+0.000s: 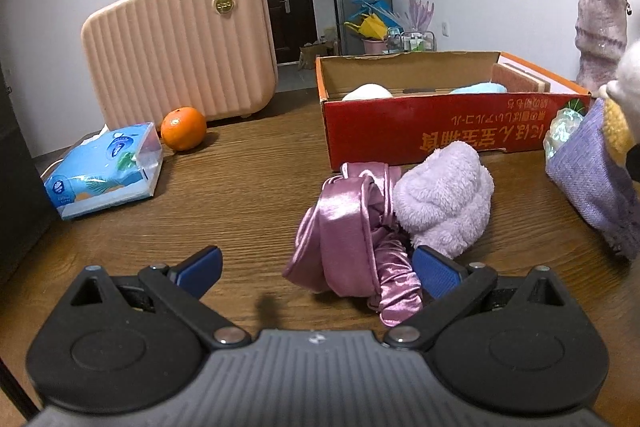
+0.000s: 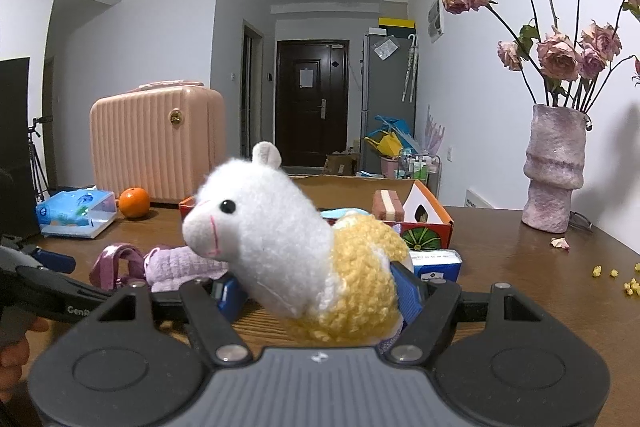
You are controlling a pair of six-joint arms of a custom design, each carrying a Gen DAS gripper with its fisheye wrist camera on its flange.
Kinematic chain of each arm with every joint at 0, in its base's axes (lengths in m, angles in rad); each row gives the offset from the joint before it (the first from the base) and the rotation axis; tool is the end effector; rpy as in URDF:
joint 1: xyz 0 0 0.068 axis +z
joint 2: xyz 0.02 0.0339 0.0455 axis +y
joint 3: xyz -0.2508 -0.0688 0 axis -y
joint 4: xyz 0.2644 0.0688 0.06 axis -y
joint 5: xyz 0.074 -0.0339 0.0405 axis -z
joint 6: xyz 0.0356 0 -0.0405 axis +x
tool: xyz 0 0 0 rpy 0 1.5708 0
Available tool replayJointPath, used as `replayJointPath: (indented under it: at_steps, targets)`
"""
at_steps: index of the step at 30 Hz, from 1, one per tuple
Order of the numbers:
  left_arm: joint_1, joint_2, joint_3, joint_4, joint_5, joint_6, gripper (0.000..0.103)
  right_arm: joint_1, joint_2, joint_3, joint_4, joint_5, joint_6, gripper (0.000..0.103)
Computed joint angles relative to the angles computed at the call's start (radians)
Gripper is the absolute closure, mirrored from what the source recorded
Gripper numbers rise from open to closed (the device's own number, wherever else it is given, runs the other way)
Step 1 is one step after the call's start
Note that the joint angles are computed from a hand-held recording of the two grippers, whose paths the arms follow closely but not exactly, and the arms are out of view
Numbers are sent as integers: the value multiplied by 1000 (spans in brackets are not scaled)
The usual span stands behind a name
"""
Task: Organize soft objects
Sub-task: 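Lower the left gripper onto the pink satin scrunchie while the right gripper holds the alpaca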
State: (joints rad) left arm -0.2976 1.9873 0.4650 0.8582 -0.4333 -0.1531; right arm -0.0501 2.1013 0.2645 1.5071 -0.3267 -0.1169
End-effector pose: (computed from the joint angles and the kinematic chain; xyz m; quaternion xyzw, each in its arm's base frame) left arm 0.2701 -0.0672 0.0162 -0.0305 0.8825 0.0928 0.4601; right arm 0.2375 -0.0005 0.0241 -0.1213 0.7991 0.0840 0.5828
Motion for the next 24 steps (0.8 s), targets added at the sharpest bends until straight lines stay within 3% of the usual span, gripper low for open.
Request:
replayJointPath:
  at_steps: [6, 9, 13, 20, 24]
  targets:
    - [6, 21, 33, -17, 11, 16, 0, -10, 4, 11, -11, 2, 6, 31]
    - [7, 27, 37, -13, 23, 24, 6, -10, 3, 15, -18, 9, 12, 31]
    - [21, 27, 44, -25, 65, 30, 19, -14, 4, 21, -26, 18, 17, 31]
    - [45, 17, 38, -36, 148, 33, 64, -11, 11, 26, -21, 36, 21, 31]
    - [31, 16, 31, -27, 134, 46, 69, -6, 13, 25, -17, 41, 21, 31]
